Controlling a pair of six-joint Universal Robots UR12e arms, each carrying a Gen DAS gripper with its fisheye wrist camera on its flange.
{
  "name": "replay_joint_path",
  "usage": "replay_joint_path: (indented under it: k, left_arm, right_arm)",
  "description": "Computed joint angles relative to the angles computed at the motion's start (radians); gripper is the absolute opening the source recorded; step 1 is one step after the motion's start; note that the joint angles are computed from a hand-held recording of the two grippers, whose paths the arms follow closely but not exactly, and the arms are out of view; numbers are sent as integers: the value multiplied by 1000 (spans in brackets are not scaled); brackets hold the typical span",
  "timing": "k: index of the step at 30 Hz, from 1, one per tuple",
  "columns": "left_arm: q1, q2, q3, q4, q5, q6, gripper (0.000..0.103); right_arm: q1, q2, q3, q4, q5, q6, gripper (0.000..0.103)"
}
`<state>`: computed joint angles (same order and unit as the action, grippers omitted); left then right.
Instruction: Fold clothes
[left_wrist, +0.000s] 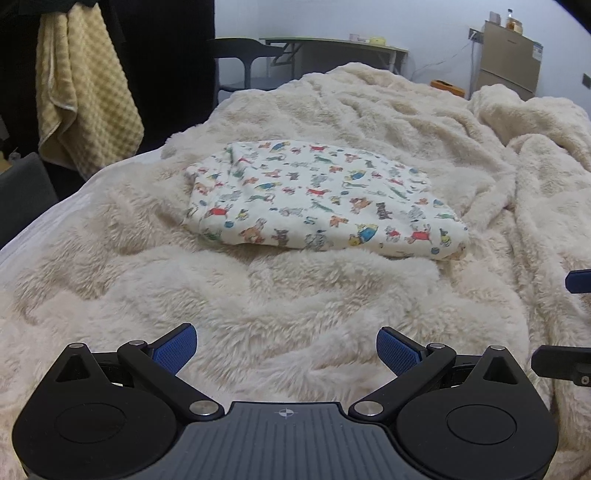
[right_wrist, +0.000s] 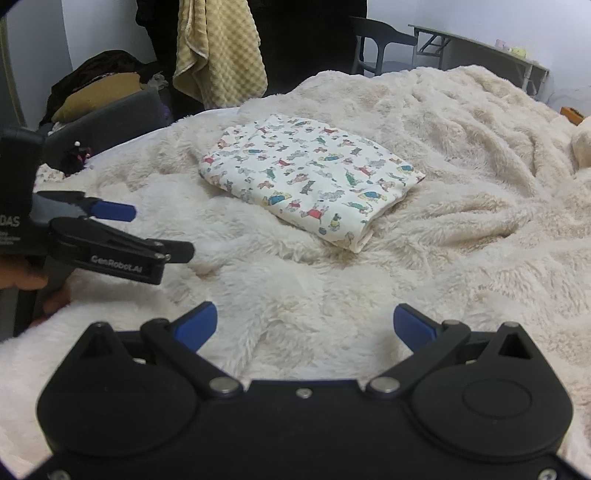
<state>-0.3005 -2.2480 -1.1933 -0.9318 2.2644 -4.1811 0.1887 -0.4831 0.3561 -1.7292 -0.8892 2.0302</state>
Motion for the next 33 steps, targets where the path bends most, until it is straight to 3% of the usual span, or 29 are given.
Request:
replay_joint_path:
  k: [6, 12, 21, 33]
  left_arm:
    - [-8, -8, 17, -57, 12, -32, 103]
    - [-16, -13, 39, -113, 64, -74, 103]
    - [-24, -28, 73, -160, 100, -70, 103]
    - [-23, -31, 74, -151, 98, -64, 103]
  right_arm:
    - [11, -61, 143, -168, -51, 5, 103]
    - [12, -62, 162, -267, -58, 109, 103]
    - [10, -52, 148, -268, -55, 126, 103]
    - [12, -55, 151, -259, -65, 109, 103]
